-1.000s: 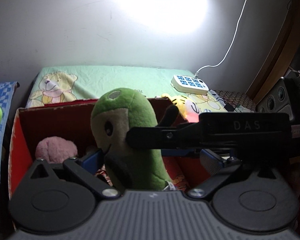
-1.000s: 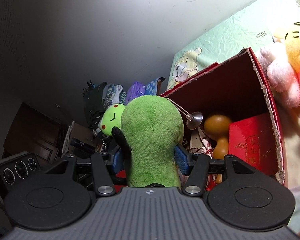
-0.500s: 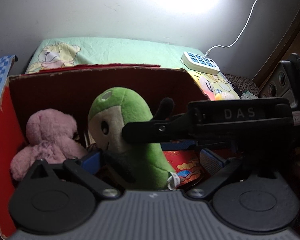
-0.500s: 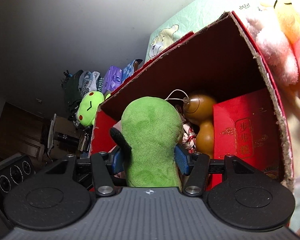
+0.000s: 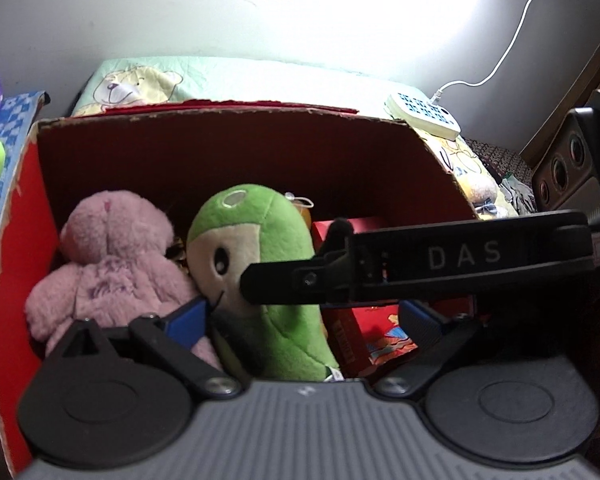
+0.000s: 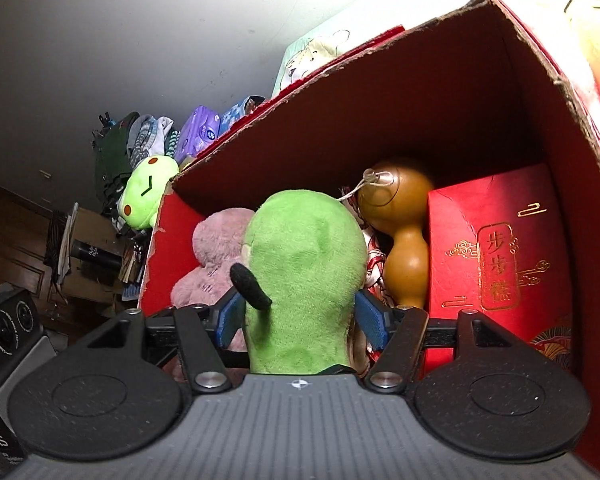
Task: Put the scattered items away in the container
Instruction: 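Lower the green plush into the box beside the teddy bear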
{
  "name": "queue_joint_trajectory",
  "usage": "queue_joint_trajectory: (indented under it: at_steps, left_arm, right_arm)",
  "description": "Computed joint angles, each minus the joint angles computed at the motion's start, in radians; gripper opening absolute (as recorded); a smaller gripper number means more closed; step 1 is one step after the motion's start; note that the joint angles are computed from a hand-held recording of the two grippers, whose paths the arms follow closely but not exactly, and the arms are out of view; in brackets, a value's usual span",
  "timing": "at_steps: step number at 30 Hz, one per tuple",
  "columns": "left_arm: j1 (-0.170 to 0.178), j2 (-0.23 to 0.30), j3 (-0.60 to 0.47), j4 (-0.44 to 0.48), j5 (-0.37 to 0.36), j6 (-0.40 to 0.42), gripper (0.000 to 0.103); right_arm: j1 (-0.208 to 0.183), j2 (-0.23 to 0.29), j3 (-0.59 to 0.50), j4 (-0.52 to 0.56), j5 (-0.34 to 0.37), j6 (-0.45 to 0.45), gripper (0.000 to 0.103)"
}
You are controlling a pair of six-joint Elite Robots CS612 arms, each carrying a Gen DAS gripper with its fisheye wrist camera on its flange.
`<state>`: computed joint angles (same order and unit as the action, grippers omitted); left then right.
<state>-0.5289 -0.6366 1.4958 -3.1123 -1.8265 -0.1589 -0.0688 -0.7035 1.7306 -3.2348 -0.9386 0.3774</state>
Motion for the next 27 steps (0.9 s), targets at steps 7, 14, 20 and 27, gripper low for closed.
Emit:
queue_joint_trajectory:
  at_steps: [7,14,20,27]
  left_arm:
    - [0.003,-0.008,0.011,-0.039,-0.014,0.007,0.099]
    - [0.004,-0.019,0.026,-0.084,-0.042,0.013,0.099]
    - [-0.003,-0.018,0.027,-0.078,-0.056,0.038,0.099]
    - [-0.002,-0.014,0.027,-0.076,-0.061,0.024,0.099]
  right_arm:
    - [-0.001,-0.013,0.018,-0.027,-0.037,-0.004,0.065]
    - [-0.011,-0.019,0.042,-0.095,-0.051,0.068,0.059]
    - [-0.005,-0.018,0.032,-0.041,-0.054,0.067,0.043]
    - [-0.009,0.005,-0.002,-0.025,0.013,0.063,0.041]
